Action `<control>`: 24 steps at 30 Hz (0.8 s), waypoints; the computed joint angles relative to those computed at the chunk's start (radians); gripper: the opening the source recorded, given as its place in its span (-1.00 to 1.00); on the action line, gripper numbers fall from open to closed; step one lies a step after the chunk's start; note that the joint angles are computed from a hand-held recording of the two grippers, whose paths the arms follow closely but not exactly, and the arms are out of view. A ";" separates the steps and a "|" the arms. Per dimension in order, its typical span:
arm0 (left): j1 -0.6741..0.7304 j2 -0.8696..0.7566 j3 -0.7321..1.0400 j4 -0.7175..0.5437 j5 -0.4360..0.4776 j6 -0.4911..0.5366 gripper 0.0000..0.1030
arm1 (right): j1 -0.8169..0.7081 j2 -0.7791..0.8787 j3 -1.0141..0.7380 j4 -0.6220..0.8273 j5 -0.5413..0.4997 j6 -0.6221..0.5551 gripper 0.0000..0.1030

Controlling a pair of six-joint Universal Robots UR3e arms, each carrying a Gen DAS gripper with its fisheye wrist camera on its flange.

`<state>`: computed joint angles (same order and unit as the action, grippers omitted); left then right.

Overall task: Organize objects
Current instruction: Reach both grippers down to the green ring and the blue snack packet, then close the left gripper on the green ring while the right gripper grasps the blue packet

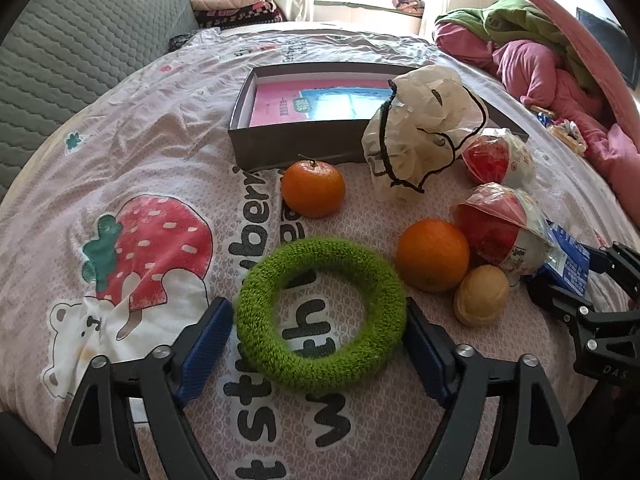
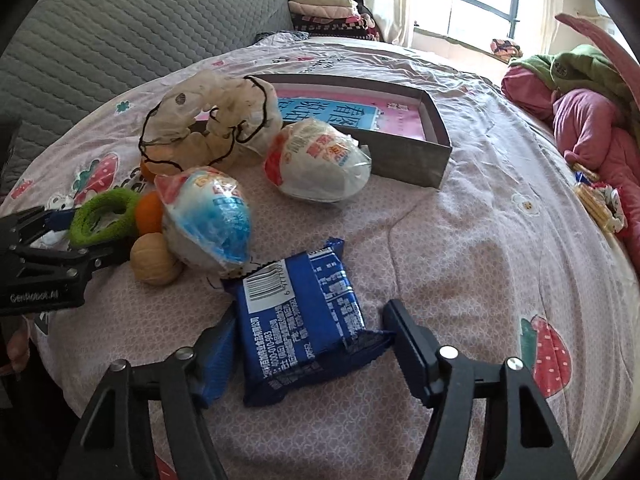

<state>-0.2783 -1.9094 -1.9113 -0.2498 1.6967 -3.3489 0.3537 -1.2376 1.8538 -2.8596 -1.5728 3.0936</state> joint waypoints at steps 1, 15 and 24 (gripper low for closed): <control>-0.001 -0.001 -0.002 0.005 0.000 0.000 0.53 | 0.002 0.000 0.001 -0.004 -0.001 -0.001 0.30; 0.024 0.041 -0.072 0.073 -0.095 0.012 -0.27 | -0.012 -0.021 0.058 -0.072 0.046 0.006 0.02; -0.005 0.069 -0.113 0.137 -0.105 0.038 -0.52 | -0.043 -0.055 0.111 -0.130 0.094 0.022 0.01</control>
